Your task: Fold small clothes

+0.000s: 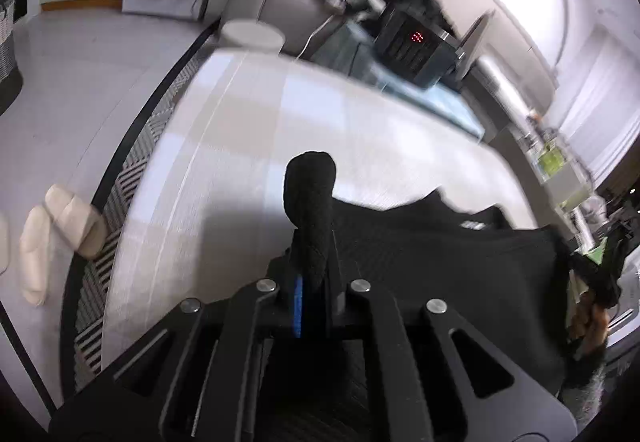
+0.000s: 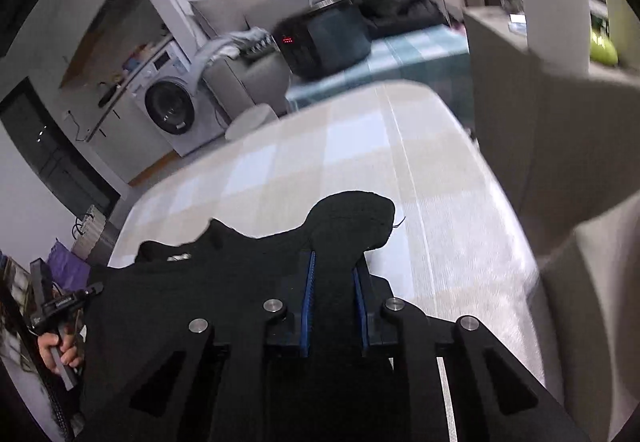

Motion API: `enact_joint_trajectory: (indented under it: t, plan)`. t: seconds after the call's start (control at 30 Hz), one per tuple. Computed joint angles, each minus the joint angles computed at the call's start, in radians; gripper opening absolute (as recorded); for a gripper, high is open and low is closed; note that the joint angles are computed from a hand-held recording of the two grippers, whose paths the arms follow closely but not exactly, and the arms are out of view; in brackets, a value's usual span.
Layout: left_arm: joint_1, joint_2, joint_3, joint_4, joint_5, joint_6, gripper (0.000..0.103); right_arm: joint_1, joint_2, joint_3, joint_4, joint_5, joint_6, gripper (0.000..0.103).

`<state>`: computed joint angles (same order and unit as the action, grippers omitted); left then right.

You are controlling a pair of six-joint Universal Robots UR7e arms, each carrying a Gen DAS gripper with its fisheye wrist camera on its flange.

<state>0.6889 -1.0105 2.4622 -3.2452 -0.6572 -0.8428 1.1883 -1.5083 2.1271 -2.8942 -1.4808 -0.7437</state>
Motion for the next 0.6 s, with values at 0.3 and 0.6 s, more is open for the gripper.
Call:
enact_joint_trajectory:
  t: [0.3, 0.6]
  plan:
    - [-0.03, -0.009, 0.019, -0.167, 0.02, 0.077, 0.004, -0.009, -0.013, 0.008, -0.071, 0.116, 0.061, 0.011]
    - [0.067, -0.038, -0.05, 0.16, -0.024, -0.082, 0.013, 0.045, 0.041, -0.071, 0.025, -0.087, 0.095, 0.052]
